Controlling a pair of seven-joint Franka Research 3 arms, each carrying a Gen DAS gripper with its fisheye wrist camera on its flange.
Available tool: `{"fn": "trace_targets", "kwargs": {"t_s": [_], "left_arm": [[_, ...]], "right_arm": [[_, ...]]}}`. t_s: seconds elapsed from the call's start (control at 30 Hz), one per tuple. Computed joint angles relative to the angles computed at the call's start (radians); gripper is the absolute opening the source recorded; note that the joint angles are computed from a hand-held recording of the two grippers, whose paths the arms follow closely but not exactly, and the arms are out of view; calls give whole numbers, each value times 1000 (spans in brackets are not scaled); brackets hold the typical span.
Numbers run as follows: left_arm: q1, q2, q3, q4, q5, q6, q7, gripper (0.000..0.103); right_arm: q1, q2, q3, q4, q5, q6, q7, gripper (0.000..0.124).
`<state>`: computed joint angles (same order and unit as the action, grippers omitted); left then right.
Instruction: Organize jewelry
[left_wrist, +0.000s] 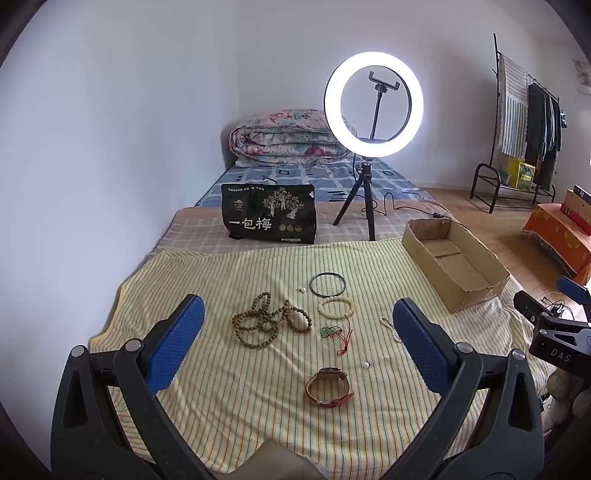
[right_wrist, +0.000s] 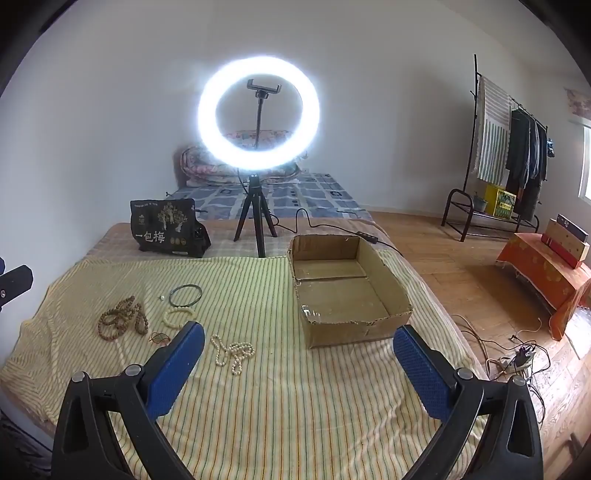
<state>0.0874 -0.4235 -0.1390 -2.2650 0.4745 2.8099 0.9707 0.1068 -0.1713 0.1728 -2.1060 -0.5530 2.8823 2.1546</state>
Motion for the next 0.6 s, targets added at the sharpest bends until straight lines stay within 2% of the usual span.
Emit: {"fn": "trace_targets", "kwargs": {"t_s": [0.6], "left_arm": [[-2, -5, 1, 1, -4, -4, 2, 103]], "right_arm": [[0, -11, -4, -10, 12, -2, -13, 103]]}}
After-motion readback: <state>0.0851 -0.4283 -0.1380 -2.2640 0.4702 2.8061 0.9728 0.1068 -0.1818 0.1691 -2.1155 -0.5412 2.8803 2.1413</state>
